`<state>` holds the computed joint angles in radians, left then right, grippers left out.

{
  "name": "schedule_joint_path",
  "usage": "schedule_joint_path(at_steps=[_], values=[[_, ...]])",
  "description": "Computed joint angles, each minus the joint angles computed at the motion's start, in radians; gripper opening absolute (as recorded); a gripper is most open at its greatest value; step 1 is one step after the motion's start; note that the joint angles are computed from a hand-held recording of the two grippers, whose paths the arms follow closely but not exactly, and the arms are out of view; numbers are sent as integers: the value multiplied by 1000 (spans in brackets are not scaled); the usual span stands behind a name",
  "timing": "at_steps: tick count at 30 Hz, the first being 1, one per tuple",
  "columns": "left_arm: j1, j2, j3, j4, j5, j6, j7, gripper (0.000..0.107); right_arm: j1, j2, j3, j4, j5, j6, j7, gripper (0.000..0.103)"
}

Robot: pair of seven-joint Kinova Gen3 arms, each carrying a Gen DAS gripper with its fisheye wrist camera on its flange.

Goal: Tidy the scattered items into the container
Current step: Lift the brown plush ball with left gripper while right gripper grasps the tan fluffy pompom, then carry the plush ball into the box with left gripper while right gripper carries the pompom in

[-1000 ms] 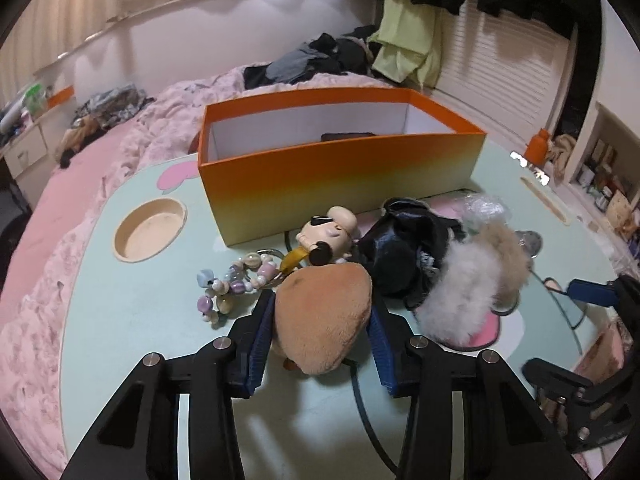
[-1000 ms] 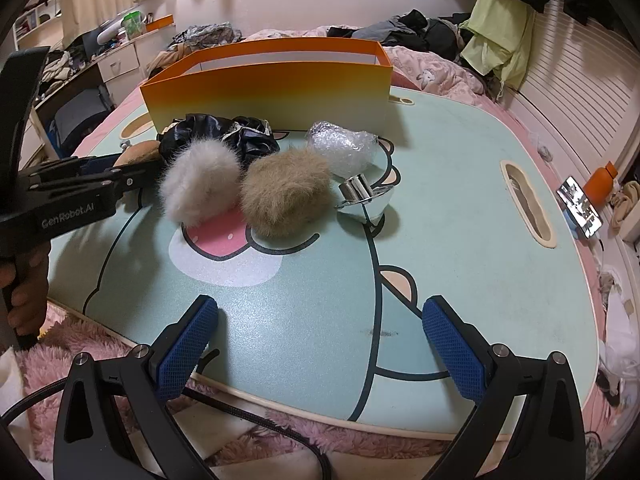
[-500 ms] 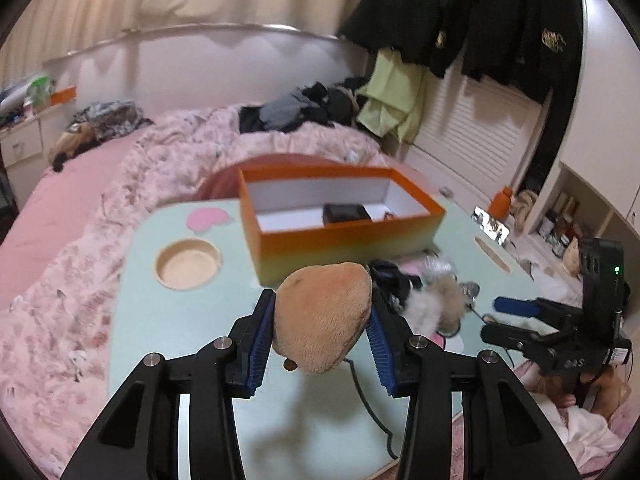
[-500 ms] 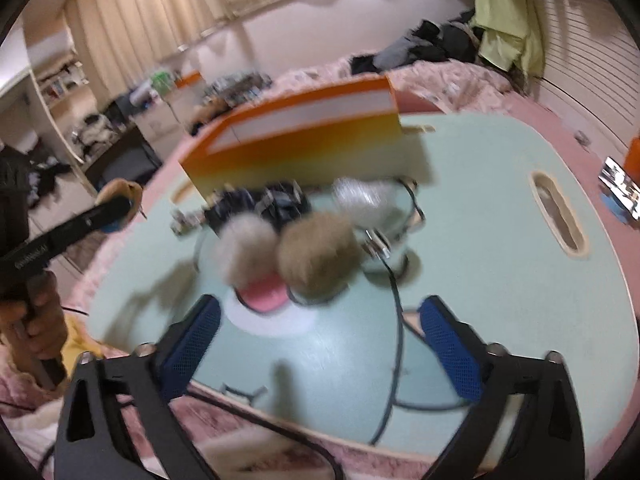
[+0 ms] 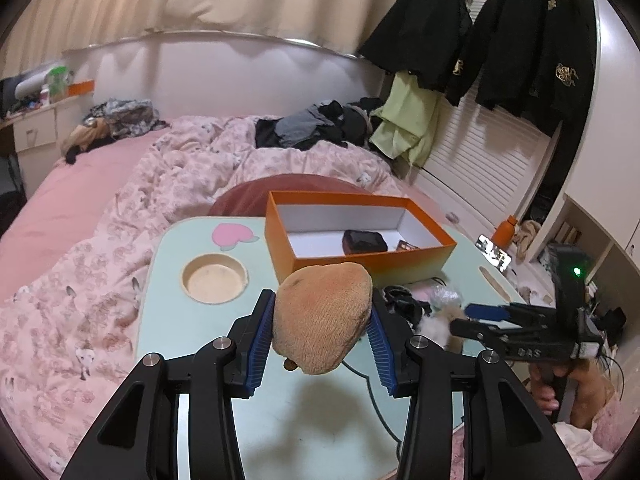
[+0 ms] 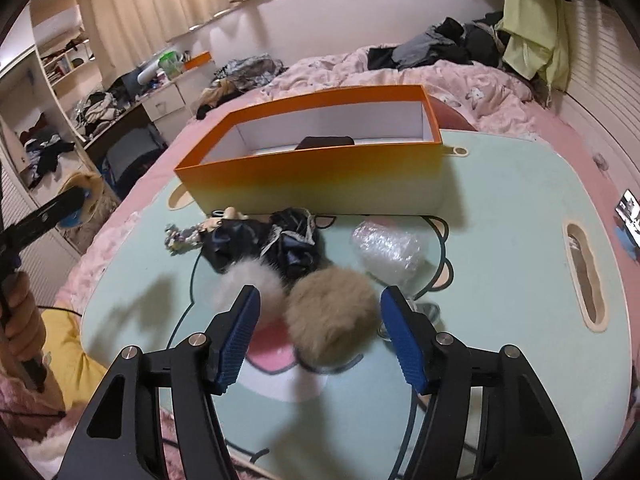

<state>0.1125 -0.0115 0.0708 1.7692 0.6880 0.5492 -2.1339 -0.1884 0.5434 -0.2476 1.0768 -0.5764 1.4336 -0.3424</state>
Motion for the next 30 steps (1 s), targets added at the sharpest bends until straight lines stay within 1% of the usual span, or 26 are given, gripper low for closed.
schedule_joint_path(at_steps=[2,4,6,9,13,17,20,23,25,27,30], values=[[2,4,3,0,-2,3,0,43,-11,2,6,-4,14,-12,-7,62],[4,6,5,0,-3,6,-1,43,-28,7,12,-11,39,-12,-20,49],[5,7,6,0,-3,9,0,43,-43,13,18,-14,71,-8,-29,43],[7,8,10,1,-12,9,8,43,-35,-21,7,49,77,-76,27,41],[9,10,12,1,-18,12,15,43,-2,-43,-1,101,41,-115,71,39],[16,13,18,1,-32,19,22,43,63,-55,-18,138,-52,-109,128,39],[27,21,29,-4,-57,30,37,43,91,-74,-23,172,-94,-89,190,39],[40,33,41,-11,-87,39,57,43,103,-120,-19,242,-128,-131,270,39],[48,42,49,-16,-102,43,68,43,109,-136,-14,263,-151,-137,309,39],[56,49,57,-23,-120,42,84,43,106,-141,-5,263,-166,-129,320,39],[66,59,66,-40,-144,33,107,43,90,-127,6,227,-166,-98,293,39]])
